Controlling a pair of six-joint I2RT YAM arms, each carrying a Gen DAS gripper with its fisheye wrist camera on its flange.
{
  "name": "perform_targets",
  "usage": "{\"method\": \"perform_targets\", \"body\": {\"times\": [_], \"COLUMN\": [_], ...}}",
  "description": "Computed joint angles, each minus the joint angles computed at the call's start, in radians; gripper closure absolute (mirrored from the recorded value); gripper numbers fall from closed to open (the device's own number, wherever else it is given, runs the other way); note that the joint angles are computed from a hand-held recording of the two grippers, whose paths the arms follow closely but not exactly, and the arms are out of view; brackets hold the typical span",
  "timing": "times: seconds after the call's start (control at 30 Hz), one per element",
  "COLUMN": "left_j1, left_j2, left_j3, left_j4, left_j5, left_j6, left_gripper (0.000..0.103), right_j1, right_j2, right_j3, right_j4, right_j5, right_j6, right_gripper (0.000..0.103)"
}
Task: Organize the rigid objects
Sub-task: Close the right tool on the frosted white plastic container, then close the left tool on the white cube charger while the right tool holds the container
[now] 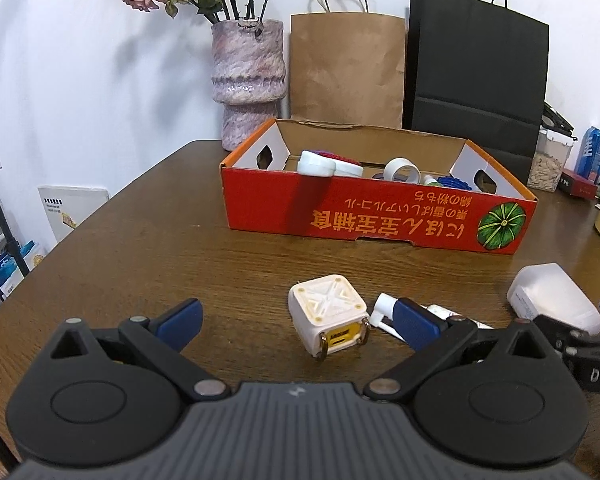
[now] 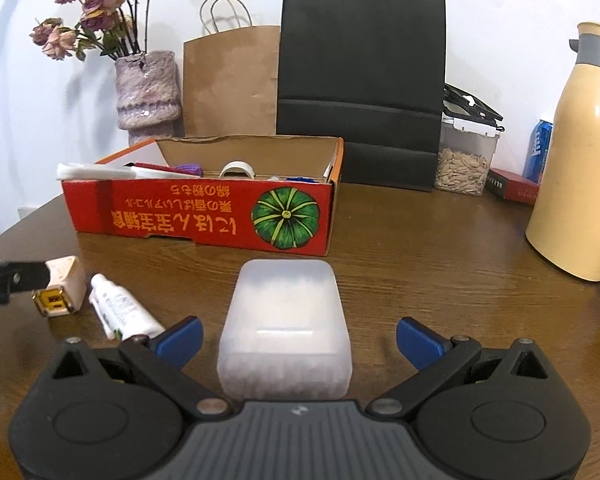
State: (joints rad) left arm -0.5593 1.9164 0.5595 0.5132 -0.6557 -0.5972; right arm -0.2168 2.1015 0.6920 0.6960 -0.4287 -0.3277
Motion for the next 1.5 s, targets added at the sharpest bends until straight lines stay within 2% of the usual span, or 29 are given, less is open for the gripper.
{"method": "perform_targets", "body": {"times": [0.23, 0.33, 0.4, 0.5, 0.83, 1.27, 1.43, 1.5], "left_j1": [0.001, 0.001, 0.002, 0.004, 0.016, 0.043, 0.055, 0.061], "left_j2": [0.028, 0.039, 0.043, 0.051, 0.109, 0.195, 0.195, 0.194], "left_j3": [0.020, 0.027, 0.032, 0.044, 0.119, 0.248, 0.245, 0.240], "left_j4": [-0.009, -0.010, -0.013, -0.025, -0.090, -0.184, -0.167, -0.157], "left_j5": [-0.002, -0.003, -0.003, -0.001, 0.001, 0.004, 0.013, 0.023], "left_j6": [-0.005, -0.008, -0.009, -0.014, -0.022, -0.014, -0.002, 0.003], "left_gripper": [0.000, 0.000, 0.000, 0.000, 0.000, 0.000, 0.000, 0.006], "right_j1": [0.014, 0.020, 0.022, 0.025, 0.024, 0.014, 0.003, -0.005], "right_j2": [0.039, 0.052, 0.057, 0.055, 0.037, 0.034, 0.027, 0.023], "right_j3": [0.083, 0.113, 0.134, 0.127, 0.052, 0.021, 0.013, 0.011], "right_j4": [-0.074, -0.106, -0.146, -0.134, 0.005, 0.066, 0.072, 0.074], "right_j5": [-0.023, -0.016, -0.019, -0.017, -0.011, -0.018, -0.032, -0.041], "right_j6": [0.028, 0.037, 0.032, 0.028, 0.035, 0.053, 0.055, 0.060], "right_gripper": [0.012, 0.037, 0.038, 0.038, 0.038, 0.038, 0.038, 0.038]}}
